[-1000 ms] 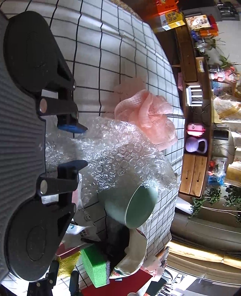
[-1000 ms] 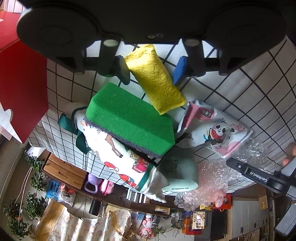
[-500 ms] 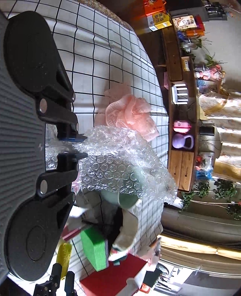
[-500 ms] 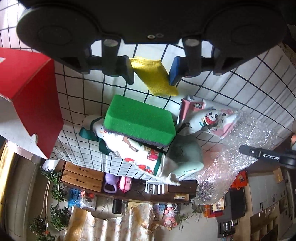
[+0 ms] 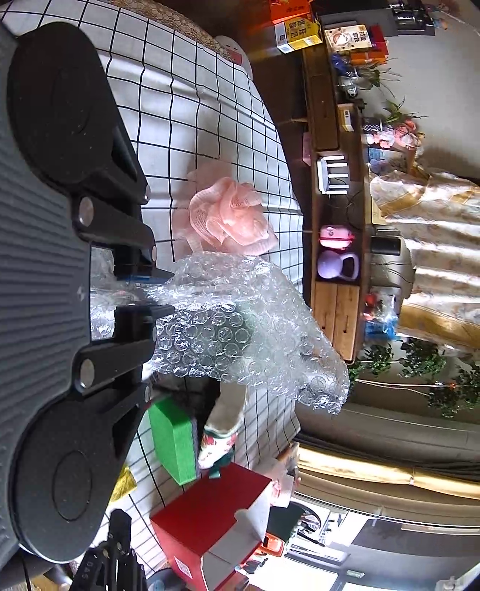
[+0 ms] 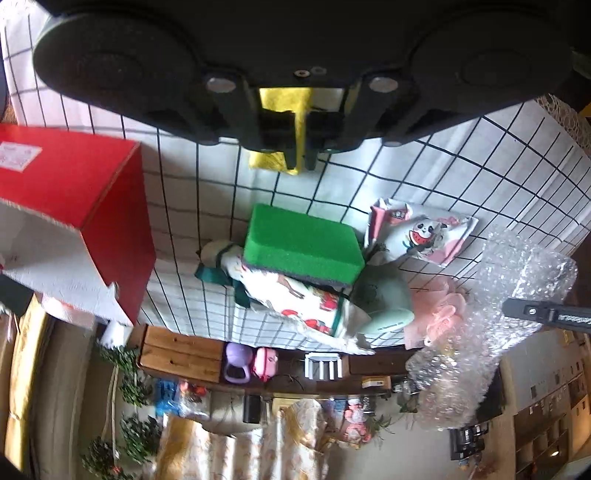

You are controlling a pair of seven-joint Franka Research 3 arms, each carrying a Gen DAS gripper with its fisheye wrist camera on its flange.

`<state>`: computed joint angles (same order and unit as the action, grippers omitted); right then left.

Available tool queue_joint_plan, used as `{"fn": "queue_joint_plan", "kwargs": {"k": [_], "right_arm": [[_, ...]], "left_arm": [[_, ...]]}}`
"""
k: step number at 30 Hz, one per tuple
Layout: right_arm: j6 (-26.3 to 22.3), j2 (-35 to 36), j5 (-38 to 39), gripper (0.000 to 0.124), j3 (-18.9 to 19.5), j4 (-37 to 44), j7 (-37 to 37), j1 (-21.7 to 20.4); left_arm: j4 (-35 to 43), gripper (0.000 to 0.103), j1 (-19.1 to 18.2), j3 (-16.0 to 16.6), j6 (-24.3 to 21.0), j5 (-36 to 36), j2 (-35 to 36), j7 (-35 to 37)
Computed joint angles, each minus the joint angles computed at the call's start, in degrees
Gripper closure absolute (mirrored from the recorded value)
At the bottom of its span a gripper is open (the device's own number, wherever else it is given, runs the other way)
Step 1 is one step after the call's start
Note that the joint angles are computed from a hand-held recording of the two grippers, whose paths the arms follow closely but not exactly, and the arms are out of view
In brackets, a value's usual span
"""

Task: Organize soft objects
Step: 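Lift the bubble wrap and yellow cloth and carry both toward the red box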

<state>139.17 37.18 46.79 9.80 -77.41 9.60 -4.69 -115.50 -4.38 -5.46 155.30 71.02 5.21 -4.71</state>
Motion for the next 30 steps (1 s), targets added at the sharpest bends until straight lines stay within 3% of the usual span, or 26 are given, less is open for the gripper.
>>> {"fn": "queue_joint_plan", "kwargs": {"k": [1,8,18,25,30], "right_arm": [[0.3,0.1,0.1,0.102,-0.1,-0.1,0.1,-0.1],[2.3,1.8,-1.9,0.072,-0.8,0.4,3.4,0.9],[9.5,3.4,-9.1,0.073,-1.5,-0.8,8.4,4.0],[9.5,3.4,-9.9,0.086,-0.3,-0.9,9.3,3.1],[9.5,3.5,-9.2,0.087,0.0,-0.7,10.6,2.6]], "left_arm": [[-0.1,0.092,-0.1,-0.1,0.0,0.2,-0.1,-0.3],[-0.6,0.092,-0.3,-0.5,0.5,-0.3,-0.8,0.1],[-1.1,0.092,-0.4,-0.7,0.7,-1.1,-1.0,0.7],[-1.0,0.092,-0.6,-0.7,1.2,-2.3,-0.4,1.7],[-0.6,0.092,-0.8,-0.7,1.1,-3.1,-0.1,2.5]]}}
